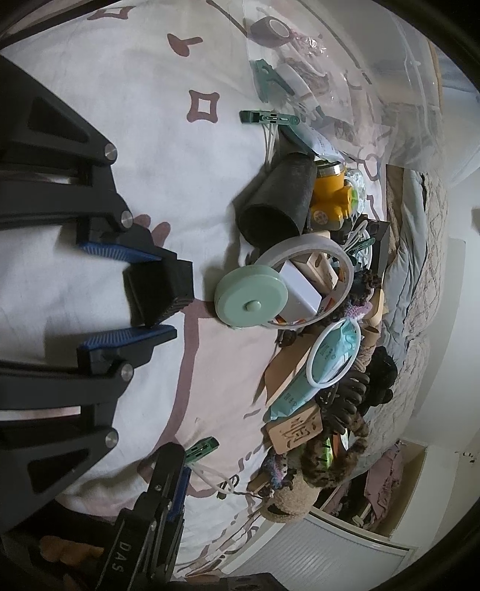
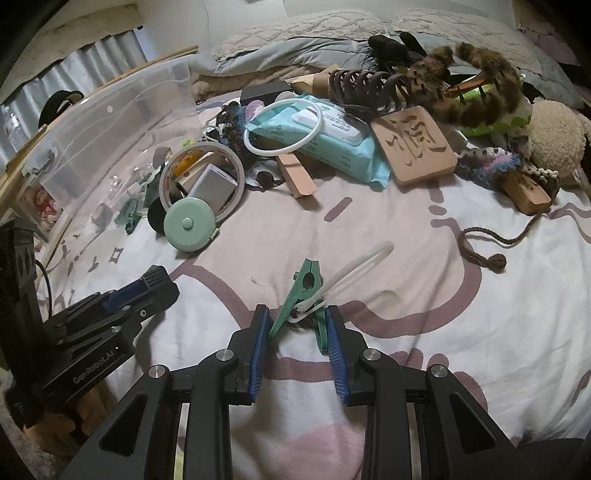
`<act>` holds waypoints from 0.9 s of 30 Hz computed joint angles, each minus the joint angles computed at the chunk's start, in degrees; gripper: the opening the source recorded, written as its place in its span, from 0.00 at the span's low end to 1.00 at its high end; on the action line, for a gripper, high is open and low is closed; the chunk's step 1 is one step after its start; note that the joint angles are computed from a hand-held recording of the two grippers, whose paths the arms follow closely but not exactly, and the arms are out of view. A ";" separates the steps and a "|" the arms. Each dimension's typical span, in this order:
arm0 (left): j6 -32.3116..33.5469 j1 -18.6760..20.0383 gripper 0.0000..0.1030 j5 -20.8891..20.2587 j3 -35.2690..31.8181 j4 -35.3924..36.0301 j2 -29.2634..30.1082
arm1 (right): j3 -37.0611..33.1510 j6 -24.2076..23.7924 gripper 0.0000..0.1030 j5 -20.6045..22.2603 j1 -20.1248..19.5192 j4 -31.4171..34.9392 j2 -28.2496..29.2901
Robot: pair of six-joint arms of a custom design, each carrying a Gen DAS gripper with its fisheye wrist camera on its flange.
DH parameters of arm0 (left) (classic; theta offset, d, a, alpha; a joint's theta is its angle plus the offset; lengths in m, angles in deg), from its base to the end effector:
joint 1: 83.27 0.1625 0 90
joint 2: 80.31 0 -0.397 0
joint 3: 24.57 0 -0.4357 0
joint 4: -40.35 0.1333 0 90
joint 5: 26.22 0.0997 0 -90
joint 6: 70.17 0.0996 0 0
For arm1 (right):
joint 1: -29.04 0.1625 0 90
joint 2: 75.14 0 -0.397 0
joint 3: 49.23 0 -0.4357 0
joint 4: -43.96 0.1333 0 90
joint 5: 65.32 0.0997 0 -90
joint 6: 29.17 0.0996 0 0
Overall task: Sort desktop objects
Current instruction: 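Lift the black block with the left tool while the right tool holds the clothespin, then carry the black block and the clothespin with both tools over the clear box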
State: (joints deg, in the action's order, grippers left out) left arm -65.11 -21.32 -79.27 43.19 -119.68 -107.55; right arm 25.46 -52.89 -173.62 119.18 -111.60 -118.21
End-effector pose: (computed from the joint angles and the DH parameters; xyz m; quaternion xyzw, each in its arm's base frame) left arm -0.2105 -0.8058 0.0410 0.1840 0.9022 -0.2978 0.2522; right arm 0.1040 -0.7963 0.1824 0.1498 -0.9335 0.2510 0.2078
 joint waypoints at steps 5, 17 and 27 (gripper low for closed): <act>-0.34 -0.07 0.32 -0.80 0.35 0.09 -0.53 | 0.39 -0.27 0.30 2.07 -0.10 0.40 -0.62; -0.74 -0.48 0.32 -1.54 0.53 -0.25 -1.95 | 1.29 0.79 0.30 6.90 -0.26 -0.83 -2.46; 1.65 -1.60 0.32 -0.03 -3.09 -1.23 -1.51 | -1.02 0.36 0.30 10.17 0.53 -1.46 -2.66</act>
